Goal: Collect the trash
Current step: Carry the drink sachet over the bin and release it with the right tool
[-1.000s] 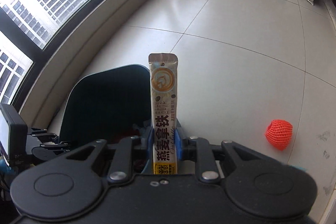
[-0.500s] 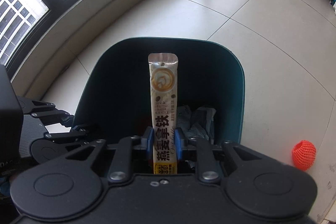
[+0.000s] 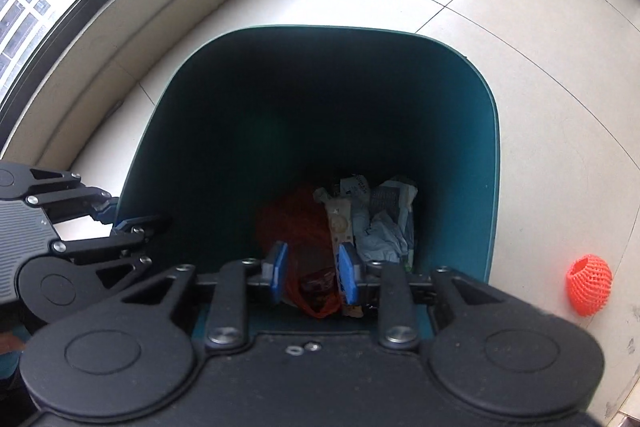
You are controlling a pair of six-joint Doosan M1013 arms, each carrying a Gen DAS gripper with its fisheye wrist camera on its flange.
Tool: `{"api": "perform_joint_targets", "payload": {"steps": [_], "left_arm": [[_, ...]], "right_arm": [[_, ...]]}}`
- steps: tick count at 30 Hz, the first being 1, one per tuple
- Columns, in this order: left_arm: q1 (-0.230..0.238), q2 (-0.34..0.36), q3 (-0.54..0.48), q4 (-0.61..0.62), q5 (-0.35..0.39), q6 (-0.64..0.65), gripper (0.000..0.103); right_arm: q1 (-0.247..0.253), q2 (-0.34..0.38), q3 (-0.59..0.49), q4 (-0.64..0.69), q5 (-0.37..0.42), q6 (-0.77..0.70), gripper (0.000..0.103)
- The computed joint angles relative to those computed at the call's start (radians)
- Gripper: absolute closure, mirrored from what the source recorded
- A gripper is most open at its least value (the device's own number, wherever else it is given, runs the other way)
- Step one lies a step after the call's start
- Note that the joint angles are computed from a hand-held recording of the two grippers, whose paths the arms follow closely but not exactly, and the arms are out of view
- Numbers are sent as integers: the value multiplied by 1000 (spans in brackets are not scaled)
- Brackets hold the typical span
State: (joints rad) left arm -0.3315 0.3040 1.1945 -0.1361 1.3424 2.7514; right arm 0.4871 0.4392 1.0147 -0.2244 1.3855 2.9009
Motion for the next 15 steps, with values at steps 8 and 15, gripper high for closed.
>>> {"api": "perform_joint_targets", "payload": {"steps": [8,15], "left_arm": [[-39,-23,38,117,-43,-92,87],[-78,-32,43,229,-32,-218,85]], "right_arm": [[43,-64,43,-102,-39,22,74],[96,-164,147,-245,-15,135,74]]}}
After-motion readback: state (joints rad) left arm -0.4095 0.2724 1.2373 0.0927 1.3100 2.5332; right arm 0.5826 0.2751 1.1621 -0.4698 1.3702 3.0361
